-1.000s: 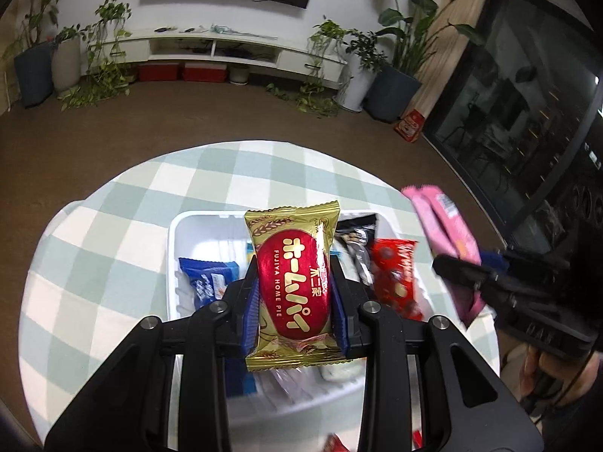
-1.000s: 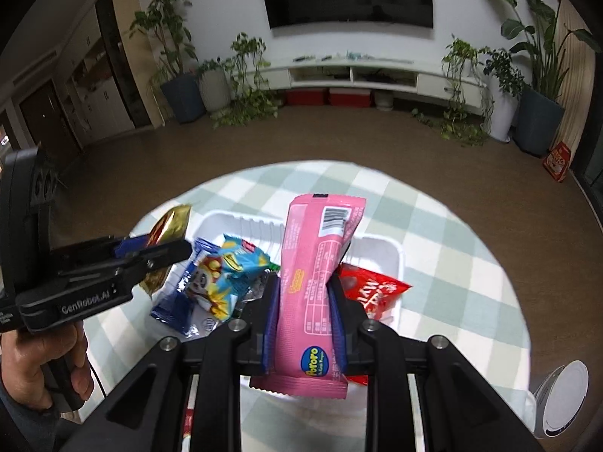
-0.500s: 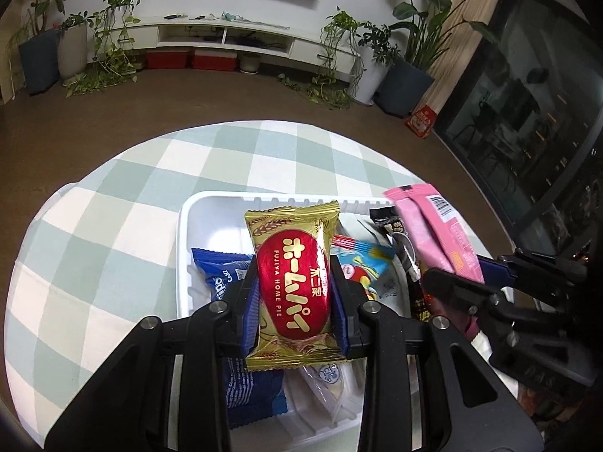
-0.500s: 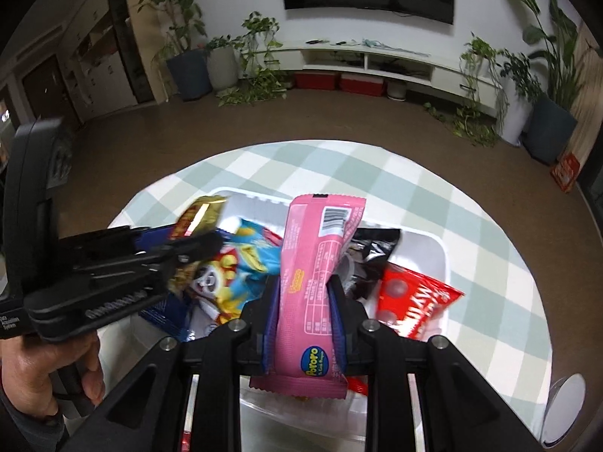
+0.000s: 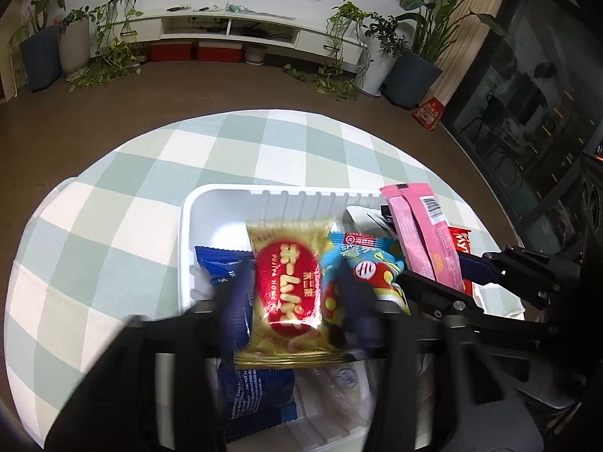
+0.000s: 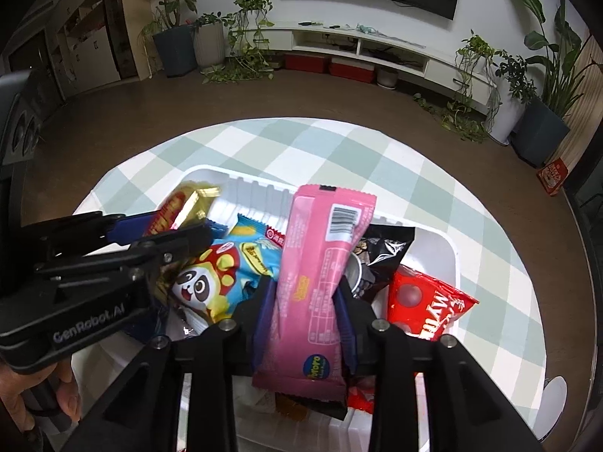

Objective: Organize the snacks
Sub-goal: 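Place the Home Pie packet in the tray with the left gripper while the right places the pink bar, then move both grippers back toward the remaining red packets on the table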

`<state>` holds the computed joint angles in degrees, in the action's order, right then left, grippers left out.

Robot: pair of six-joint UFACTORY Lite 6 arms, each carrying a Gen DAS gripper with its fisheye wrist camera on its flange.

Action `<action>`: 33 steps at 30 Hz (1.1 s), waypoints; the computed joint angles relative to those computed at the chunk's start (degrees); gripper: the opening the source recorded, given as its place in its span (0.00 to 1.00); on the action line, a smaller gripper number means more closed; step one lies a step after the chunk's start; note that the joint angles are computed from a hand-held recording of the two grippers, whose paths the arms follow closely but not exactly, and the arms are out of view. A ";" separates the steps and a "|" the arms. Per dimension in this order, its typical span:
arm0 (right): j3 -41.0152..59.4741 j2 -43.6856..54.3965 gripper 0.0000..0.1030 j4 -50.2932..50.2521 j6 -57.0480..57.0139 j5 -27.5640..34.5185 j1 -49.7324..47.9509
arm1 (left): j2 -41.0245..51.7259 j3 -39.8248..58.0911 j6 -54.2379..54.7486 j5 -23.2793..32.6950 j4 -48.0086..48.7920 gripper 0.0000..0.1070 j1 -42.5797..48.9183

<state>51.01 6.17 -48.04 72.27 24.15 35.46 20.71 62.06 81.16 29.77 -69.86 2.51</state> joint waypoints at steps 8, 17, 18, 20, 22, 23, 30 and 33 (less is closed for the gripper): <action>-1.24 -2.33 0.55 -1.80 1.94 0.71 0.61 | -2.98 -2.04 1.43 1.52 -1.08 0.62 0.50; -4.15 -8.62 0.71 -7.21 7.76 4.93 3.95 | -13.99 -9.89 3.53 5.11 -2.91 0.86 3.48; -4.99 -9.98 0.72 -7.76 8.39 5.17 4.18 | -15.76 -11.24 4.25 6.10 -3.28 0.90 4.19; -6.91 -13.11 0.77 -9.56 10.27 6.83 5.31 | -19.52 -13.92 5.06 7.62 -3.67 0.94 5.77; -9.12 -16.84 0.77 -10.21 11.60 8.43 6.02 | -23.70 -16.60 5.08 8.36 -2.83 0.95 6.98; -10.31 -18.98 0.78 -9.52 11.56 8.63 5.92 | -25.35 -17.76 5.47 8.50 -2.68 0.95 7.44; -21.69 -39.43 0.80 -6.48 14.10 14.77 12.10 | -40.20 -30.86 12.88 14.57 -2.52 0.96 15.77; -26.94 -49.48 0.82 -4.71 16.11 21.05 19.76 | -48.98 -37.86 16.06 19.10 0.38 0.96 21.39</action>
<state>24.07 -43.31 -52.75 88.38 45.20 55.22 -28.27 24.19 97.22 48.87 -69.48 23.90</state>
